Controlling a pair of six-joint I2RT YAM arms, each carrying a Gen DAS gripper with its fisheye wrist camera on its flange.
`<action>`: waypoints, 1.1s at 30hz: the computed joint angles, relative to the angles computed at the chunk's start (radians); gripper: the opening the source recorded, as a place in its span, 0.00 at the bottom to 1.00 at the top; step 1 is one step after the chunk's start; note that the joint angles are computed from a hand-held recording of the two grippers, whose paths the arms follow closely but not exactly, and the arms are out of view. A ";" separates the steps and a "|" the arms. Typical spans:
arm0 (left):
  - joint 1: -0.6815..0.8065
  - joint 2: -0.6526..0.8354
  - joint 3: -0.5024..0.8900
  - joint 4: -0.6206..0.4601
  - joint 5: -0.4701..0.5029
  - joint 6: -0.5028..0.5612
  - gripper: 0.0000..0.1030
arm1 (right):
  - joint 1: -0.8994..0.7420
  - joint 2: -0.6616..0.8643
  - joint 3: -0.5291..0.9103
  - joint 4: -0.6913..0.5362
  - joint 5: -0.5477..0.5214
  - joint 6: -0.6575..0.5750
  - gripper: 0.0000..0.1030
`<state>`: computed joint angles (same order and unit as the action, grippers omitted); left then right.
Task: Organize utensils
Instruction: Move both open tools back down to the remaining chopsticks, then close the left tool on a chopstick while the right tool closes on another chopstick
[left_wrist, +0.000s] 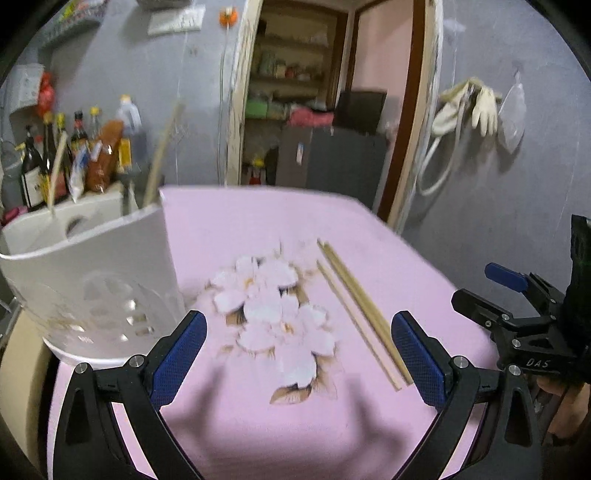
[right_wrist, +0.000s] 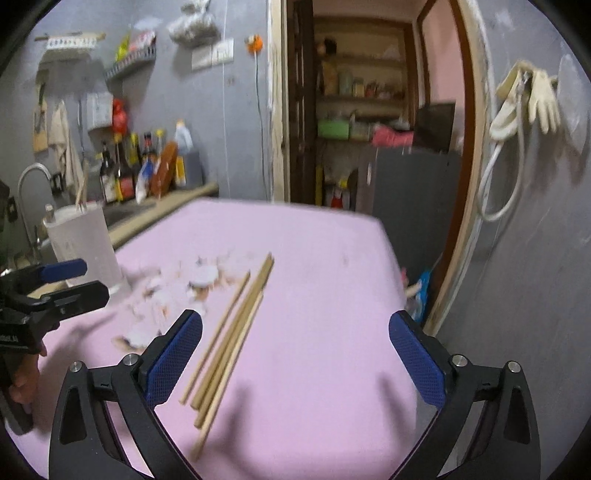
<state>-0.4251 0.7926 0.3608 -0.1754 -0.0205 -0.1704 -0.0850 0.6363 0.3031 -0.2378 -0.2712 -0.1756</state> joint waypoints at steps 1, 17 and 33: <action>0.014 0.042 0.014 -0.004 0.021 0.007 0.95 | 0.002 0.040 0.009 -0.001 0.005 -0.004 0.91; 0.050 0.334 0.141 0.000 0.131 0.071 0.87 | 0.097 0.295 0.090 -0.037 0.028 -0.065 0.50; 0.105 0.529 0.316 -0.093 0.280 0.091 0.49 | 0.193 0.437 0.136 0.032 0.173 -0.086 0.36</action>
